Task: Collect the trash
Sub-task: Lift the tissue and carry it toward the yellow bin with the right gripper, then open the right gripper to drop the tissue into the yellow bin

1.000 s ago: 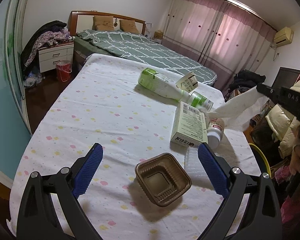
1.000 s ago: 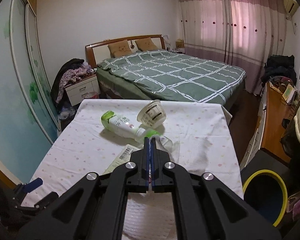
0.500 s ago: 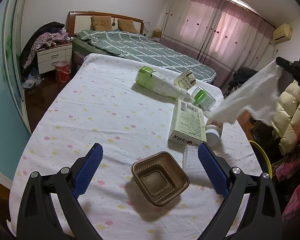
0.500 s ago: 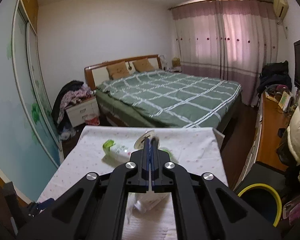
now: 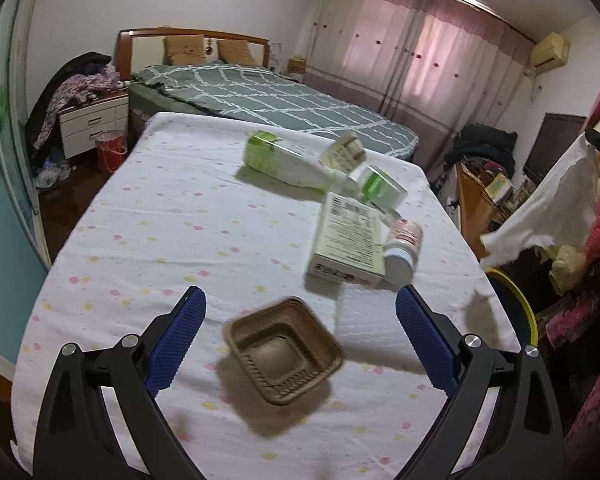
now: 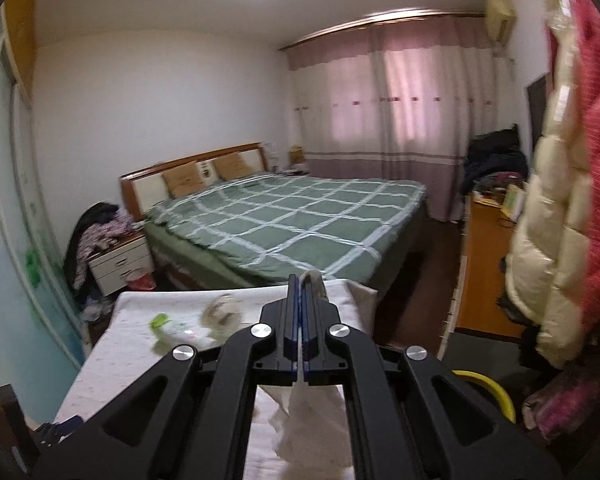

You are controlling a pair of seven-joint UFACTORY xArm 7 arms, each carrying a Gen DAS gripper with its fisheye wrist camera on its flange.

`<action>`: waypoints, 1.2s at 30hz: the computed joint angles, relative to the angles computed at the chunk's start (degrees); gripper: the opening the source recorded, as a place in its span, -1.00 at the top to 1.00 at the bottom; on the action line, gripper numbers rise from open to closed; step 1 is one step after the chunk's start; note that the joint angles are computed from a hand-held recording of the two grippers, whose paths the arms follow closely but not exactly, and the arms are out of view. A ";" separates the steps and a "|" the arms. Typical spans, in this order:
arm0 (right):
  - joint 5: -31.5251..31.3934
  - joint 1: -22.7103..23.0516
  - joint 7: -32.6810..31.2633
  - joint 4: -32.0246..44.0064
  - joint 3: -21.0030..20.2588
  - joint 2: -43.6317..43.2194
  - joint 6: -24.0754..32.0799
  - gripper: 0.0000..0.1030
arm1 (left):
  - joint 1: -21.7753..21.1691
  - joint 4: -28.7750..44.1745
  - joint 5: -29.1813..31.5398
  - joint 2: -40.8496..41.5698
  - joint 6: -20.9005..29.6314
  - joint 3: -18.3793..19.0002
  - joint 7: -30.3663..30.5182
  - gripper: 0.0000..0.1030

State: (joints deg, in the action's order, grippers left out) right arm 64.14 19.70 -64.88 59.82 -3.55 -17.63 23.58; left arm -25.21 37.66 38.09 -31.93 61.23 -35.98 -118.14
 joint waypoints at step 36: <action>-8.60 -16.35 9.60 -1.75 6.36 17.52 3.65 0.52 | -10.49 6.65 -0.02 13.45 9.00 7.43 6.58 -0.84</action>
